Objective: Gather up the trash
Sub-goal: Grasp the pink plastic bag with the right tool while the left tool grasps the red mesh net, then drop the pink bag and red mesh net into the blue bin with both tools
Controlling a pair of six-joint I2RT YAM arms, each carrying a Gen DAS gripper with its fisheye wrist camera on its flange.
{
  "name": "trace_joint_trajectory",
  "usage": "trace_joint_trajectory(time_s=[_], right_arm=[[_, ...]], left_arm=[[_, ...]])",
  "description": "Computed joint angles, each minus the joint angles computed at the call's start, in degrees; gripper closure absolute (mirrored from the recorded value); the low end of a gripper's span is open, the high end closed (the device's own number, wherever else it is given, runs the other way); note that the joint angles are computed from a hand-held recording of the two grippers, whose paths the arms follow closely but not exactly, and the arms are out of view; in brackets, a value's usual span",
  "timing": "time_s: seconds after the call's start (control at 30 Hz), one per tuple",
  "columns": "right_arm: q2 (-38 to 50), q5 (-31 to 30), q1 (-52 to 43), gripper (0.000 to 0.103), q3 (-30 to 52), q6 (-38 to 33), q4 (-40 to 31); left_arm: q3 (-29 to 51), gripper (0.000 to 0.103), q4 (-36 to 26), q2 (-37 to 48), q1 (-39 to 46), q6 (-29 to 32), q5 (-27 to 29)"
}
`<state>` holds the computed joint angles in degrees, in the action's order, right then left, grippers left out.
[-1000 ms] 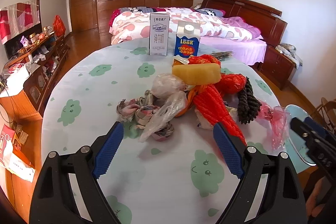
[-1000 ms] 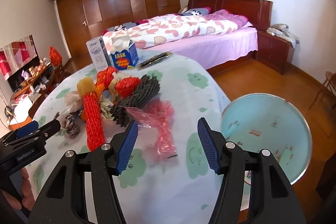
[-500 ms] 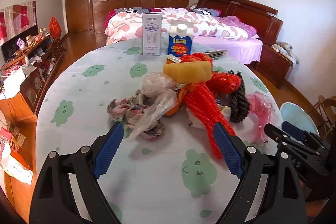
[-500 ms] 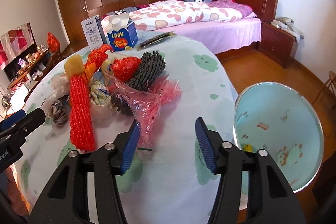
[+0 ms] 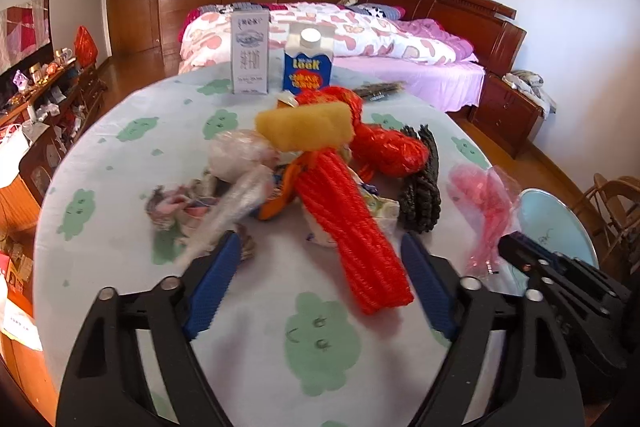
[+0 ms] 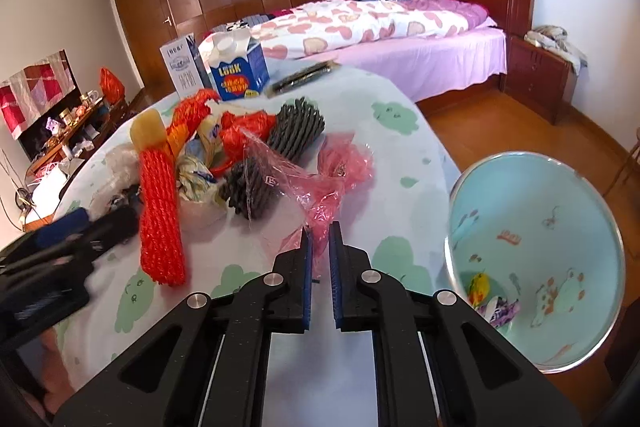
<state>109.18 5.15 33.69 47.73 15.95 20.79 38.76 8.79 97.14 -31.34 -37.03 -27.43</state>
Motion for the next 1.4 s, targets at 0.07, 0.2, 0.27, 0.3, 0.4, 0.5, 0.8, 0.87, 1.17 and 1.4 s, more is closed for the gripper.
trace_joint_trajectory(time_s=[0.07, 0.2, 0.27, 0.3, 0.4, 0.5, 0.8, 0.87, 1.17, 1.4], right_arm=[[-1.5, 0.9, -0.1, 0.094, -1.4, -0.3, 0.8], [-3.5, 1.1, -0.9, 0.094, -3.8, 0.3, 2.6], [-4.5, 1.8, -0.7, 0.094, -5.0, 0.2, 3.7], [-4.9, 2.0, -0.6, 0.094, -5.4, 0.0, 4.0], [-6.0, 3.1, 0.0, 0.095, -6.7, -0.2, 4.8], [-6.9, 4.3, 0.7, 0.095, -7.9, -0.5, 5.6], [-12.1, 9.5, 1.8, 0.095, -13.7, -3.2, 10.7], [-12.9, 9.7, 1.4, 0.095, -14.7, -3.5, 11.6], [-16.1, 10.3, 0.0, 0.095, -17.2, -3.9, 12.4], [-20.8, 11.0, -3.1, 0.095, -20.0, -5.0, 12.3]], left_arm=[[1.4, 0.035, -0.1, 1.9, 0.3, -0.5, 1.7], [2.8, 0.046, 0.8, 5.2, 0.7, -1.4, 4.8], [3.0, 0.057, 1.0, 5.9, 0.9, -1.4, 5.5], [2.6, 0.06, 1.4, 6.1, 1.2, -1.5, 6.0], [1.2, 0.072, 3.2, 5.5, 1.8, -0.9, 6.7], [0.1, 0.079, 3.7, 4.4, 2.0, -0.4, 6.6], [-8.4, 0.081, 6.3, -3.9, 0.2, 3.0, 3.0], [-10.5, 0.081, 6.1, -6.6, -0.9, 3.8, 0.8], [-13.7, 0.081, 3.3, -14.7, -6.1, 6.2, -6.8], [-9.5, 0.081, 3.0, -14.1, -9.8, 10.2, -7.5]])
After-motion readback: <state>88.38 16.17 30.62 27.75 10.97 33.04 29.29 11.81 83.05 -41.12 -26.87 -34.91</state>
